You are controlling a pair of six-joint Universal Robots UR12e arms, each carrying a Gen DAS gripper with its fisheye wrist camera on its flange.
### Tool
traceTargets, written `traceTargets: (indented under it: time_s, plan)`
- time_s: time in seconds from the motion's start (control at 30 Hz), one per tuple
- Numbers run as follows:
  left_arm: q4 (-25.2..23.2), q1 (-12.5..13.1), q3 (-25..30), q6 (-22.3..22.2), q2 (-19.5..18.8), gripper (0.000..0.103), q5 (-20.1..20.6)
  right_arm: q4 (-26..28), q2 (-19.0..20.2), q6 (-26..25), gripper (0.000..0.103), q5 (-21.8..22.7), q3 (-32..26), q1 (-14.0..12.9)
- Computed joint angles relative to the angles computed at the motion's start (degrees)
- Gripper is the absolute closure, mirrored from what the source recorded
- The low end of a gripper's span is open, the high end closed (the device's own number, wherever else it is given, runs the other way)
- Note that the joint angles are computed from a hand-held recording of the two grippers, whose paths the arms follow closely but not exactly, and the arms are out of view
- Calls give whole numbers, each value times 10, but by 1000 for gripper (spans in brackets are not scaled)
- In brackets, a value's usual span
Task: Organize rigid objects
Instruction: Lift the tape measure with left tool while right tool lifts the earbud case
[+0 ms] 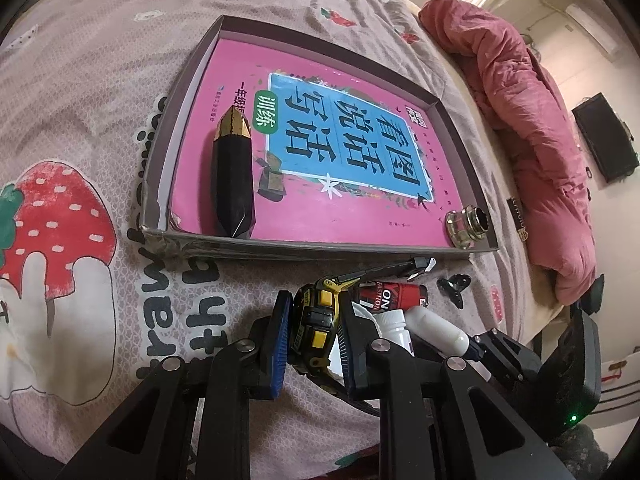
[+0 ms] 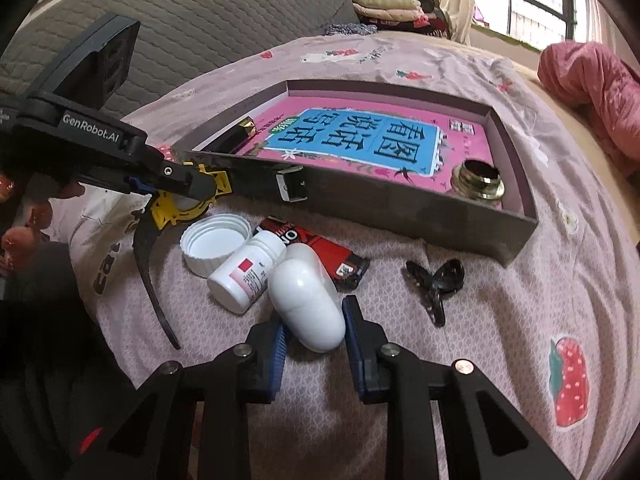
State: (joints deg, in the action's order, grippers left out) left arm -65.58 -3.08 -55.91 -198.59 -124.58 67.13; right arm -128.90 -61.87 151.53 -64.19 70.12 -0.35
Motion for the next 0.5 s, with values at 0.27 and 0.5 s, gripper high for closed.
traceTargets:
  time_s: [0.27,0.5]
  plan:
    - [0,1,-3,-2,2,81,-2,-45,0,-19,76,-1,7,5]
    - [6,0,-6,-3,4,82,3,-44,1,7,81,23,2,-1]
